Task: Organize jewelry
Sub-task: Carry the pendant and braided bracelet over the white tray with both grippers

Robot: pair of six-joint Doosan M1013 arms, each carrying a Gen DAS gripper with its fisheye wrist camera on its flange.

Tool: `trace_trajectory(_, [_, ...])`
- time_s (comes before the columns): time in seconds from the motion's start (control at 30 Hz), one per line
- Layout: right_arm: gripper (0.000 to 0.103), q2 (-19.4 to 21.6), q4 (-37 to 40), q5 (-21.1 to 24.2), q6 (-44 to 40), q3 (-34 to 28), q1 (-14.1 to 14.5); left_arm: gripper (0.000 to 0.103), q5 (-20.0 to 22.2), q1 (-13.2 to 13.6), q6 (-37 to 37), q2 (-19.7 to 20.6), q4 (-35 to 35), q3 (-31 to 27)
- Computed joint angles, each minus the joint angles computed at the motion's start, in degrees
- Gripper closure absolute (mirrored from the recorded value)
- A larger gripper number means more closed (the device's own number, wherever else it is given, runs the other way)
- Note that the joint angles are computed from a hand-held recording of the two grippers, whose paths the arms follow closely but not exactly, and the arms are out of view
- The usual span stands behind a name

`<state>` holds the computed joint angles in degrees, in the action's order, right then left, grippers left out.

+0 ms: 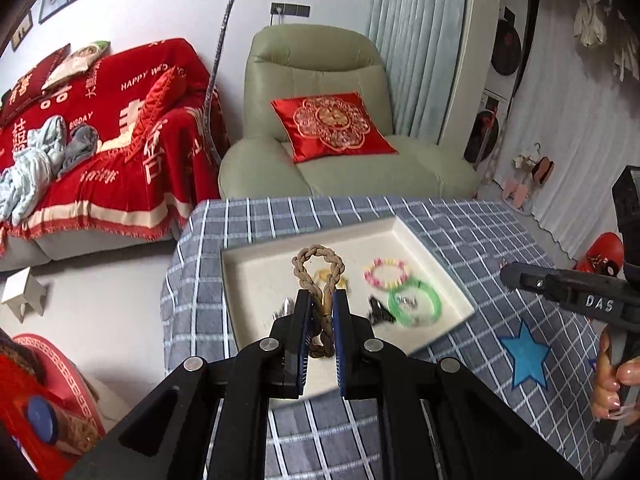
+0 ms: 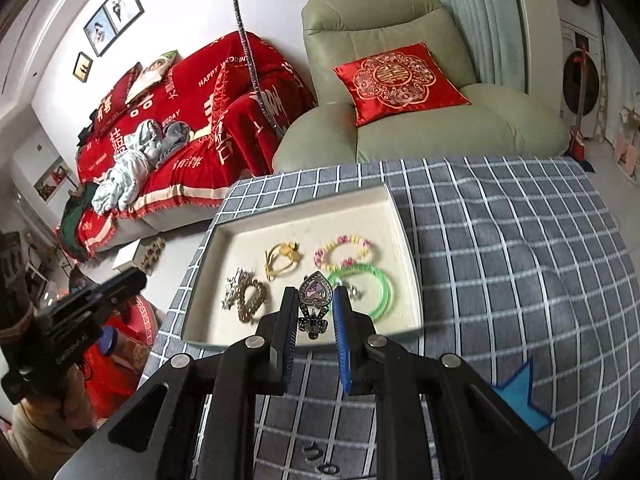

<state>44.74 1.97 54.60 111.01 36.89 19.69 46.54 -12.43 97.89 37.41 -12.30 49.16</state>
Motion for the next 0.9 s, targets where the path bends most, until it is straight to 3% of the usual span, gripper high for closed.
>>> trace_trajectory(0.5, [0.084, 12.5, 1.4, 12.0, 0.1, -23.1, -1.0, 0.076, 8.6, 0.6, -7.2, 9.2, 2.9, -16.7])
trace_trajectory(0.7, [0.084, 17.9, 1.8, 18.1, 0.1, -31.5, -1.3, 0.076, 10.1, 0.1, -7.3, 10.3, 4.2, -15.6])
trace_trajectory(0.9, [0.084, 18.4, 2.6, 19.2, 0.6, -29.9, -1.8, 0.076, 11.5, -0.5, -7.5, 11.2, 5.4, -14.3])
